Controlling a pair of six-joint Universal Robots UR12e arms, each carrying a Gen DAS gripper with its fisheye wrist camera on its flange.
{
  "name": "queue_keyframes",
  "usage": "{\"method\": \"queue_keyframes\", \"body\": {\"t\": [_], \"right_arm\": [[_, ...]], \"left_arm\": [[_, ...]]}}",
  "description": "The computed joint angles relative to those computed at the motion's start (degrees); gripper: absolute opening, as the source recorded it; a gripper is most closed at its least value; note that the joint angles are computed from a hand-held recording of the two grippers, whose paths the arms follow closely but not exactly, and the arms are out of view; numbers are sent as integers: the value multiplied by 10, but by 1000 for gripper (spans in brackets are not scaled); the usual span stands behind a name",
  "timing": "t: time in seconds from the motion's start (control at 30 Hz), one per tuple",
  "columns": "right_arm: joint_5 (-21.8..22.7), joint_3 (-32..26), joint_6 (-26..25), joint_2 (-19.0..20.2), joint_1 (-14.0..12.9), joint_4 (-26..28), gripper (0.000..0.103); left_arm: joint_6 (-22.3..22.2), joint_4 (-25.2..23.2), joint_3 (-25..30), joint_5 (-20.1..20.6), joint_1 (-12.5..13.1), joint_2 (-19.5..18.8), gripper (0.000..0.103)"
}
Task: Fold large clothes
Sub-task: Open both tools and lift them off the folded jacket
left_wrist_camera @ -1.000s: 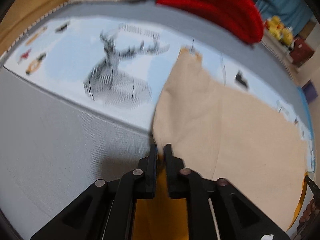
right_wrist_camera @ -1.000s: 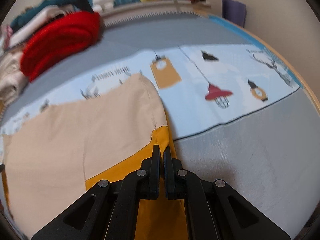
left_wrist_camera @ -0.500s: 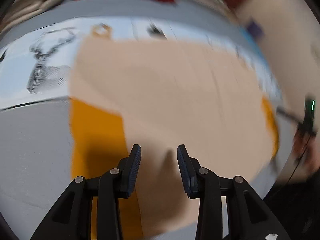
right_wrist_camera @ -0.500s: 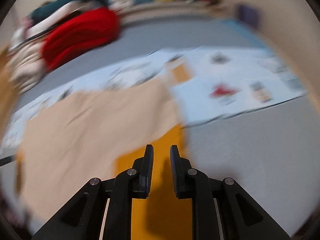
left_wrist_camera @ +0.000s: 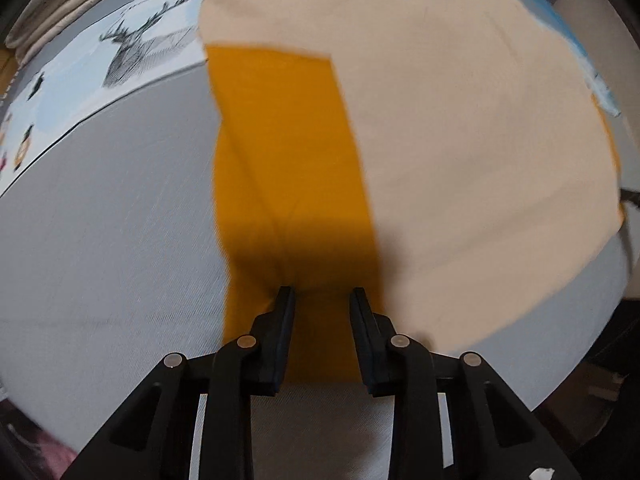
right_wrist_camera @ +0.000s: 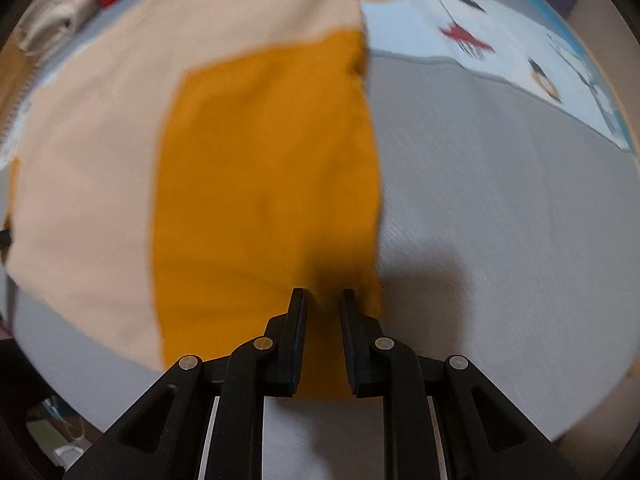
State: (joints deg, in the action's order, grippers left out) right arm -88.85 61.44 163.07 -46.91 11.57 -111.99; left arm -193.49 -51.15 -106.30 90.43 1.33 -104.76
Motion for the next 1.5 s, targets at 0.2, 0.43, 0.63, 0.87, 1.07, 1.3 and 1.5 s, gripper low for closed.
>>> {"method": "queue_keyframes", "body": {"t": [0.2, 0.43, 0.63, 0.87, 1.07, 1.3, 1.5], "right_arm": [[-137, 27, 17, -16, 20, -34, 22], [-30, 155, 81, -111, 22, -301, 26], [33, 239, 137, -165, 34, -379, 26], [37, 271, 128, -189, 49, -415, 26], [14, 274, 106, -189, 60, -434, 26], [-12, 289, 60, -194, 64, -469, 26], [-25, 286, 33, -186, 66, -484, 26]], "left_arm": [[-78, 1, -17, 123, -39, 31, 28], [-201, 151, -46, 206, -94, 74, 28], [-263, 152, -48, 222, -141, 78, 21], [-239, 188, -55, 255, -188, 65, 14], [-250, 190, -63, 226, -183, 55, 8], [-237, 228, -57, 233, -179, 59, 8], [-236, 249, -37, 220, -167, 43, 8]]}}
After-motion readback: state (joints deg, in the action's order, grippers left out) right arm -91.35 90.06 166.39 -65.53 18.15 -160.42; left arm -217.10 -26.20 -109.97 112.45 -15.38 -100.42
